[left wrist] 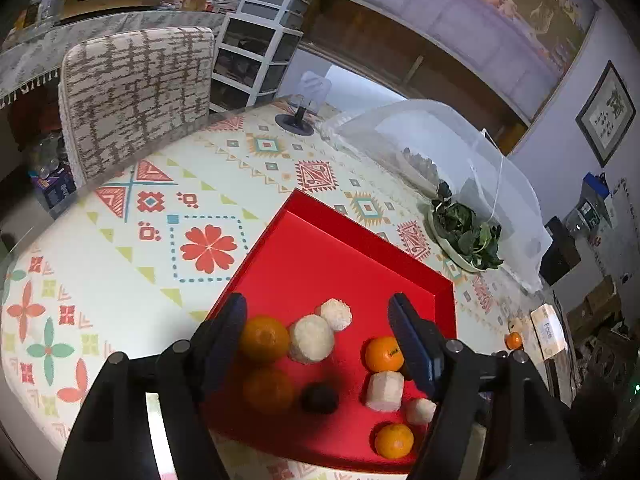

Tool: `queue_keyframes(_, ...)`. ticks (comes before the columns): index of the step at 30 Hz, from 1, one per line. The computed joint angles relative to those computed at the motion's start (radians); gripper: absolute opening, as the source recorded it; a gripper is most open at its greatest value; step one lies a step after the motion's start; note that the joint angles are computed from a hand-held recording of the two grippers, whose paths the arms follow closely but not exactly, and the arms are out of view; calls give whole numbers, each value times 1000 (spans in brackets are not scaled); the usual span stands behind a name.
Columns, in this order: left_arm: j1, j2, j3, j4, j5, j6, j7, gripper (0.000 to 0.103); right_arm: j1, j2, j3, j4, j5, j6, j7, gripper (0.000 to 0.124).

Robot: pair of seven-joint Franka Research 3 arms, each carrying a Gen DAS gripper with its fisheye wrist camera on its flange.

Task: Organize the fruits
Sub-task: 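Carry both beige pieces over the red tray and open both grippers, then withdraw both grippers from the red tray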

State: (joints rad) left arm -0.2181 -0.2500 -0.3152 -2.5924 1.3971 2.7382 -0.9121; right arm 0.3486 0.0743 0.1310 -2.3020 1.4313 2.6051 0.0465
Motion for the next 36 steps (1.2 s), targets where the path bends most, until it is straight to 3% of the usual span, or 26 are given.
queue_keyframes(11, -43, -18, -49, 25, -71, -65, 24, 73, -92, -64, -77, -50, 60, -30, 17, 57)
queue_keyframes(29, -203, 242, -52, 314, -110, -175, 242, 74, -265, -100, -176, -130, 105, -51, 1, 62)
queue_keyframes(36, -321, 348, -60, 448, -184, -400, 425, 74, -285, -133, -186, -188, 172, -50, -36, 66)
